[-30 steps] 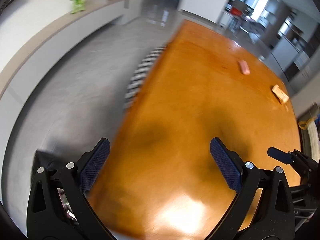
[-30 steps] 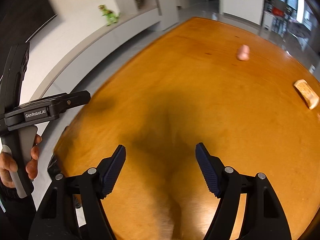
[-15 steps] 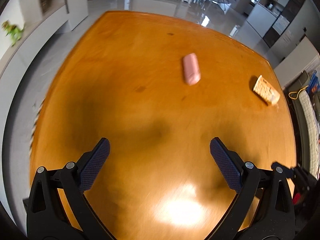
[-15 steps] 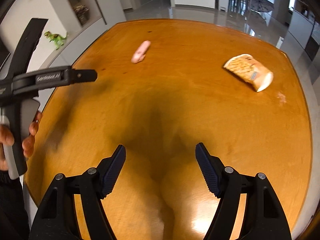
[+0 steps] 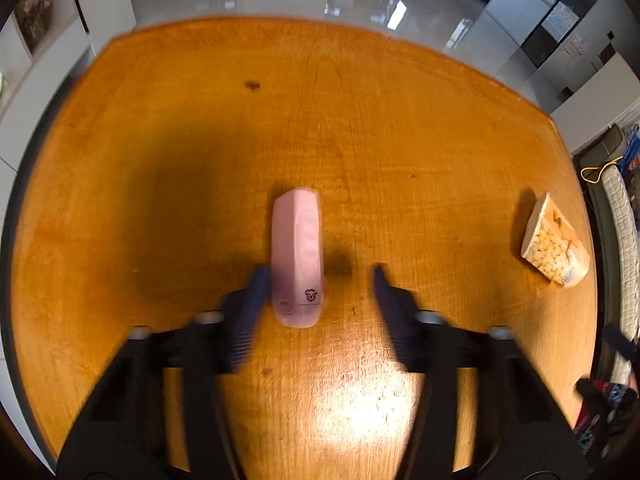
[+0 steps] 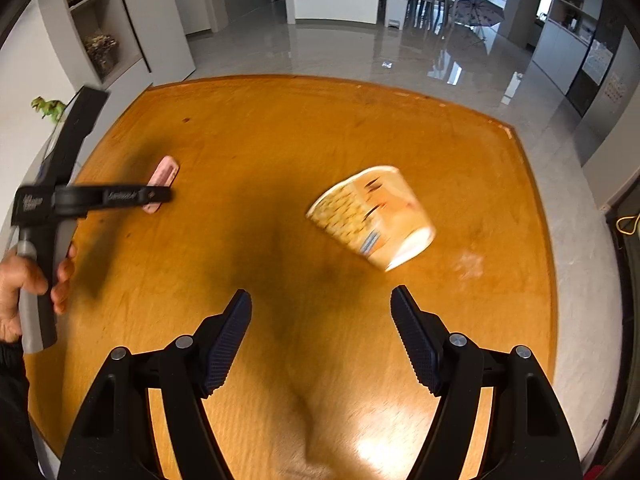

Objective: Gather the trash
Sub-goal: 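Grasp the pink eraser with the left tool while the right tool grasps the paper cup, then lift eraser and paper cup and carry them toward the trash bag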

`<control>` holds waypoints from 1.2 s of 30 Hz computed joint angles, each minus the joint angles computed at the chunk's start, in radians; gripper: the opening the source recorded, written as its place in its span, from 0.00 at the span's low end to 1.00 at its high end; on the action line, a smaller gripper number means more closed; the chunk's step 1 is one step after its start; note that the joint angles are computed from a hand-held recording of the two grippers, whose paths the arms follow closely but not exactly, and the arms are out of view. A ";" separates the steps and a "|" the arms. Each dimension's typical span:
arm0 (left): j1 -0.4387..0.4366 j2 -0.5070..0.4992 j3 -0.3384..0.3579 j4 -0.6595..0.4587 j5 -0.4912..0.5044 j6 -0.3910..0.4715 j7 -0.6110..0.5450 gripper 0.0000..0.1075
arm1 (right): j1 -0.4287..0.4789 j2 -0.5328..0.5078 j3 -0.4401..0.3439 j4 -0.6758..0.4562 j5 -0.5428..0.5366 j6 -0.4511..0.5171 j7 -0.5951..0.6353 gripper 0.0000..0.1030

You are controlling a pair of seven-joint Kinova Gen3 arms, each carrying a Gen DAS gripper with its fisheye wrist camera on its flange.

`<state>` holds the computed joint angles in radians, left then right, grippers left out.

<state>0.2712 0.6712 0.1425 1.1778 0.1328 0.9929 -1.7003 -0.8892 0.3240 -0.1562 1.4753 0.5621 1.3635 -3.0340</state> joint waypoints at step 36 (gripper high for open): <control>-0.296 -0.249 0.040 0.302 0.319 0.051 -0.431 0.19 | -0.025 0.113 0.037 -0.144 -0.073 0.071 0.084 0.49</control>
<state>-0.0243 0.4225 0.1822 1.4800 0.4516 1.0438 -2.1310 -0.9139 0.4368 -0.1190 1.3317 0.4895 1.4341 -2.9496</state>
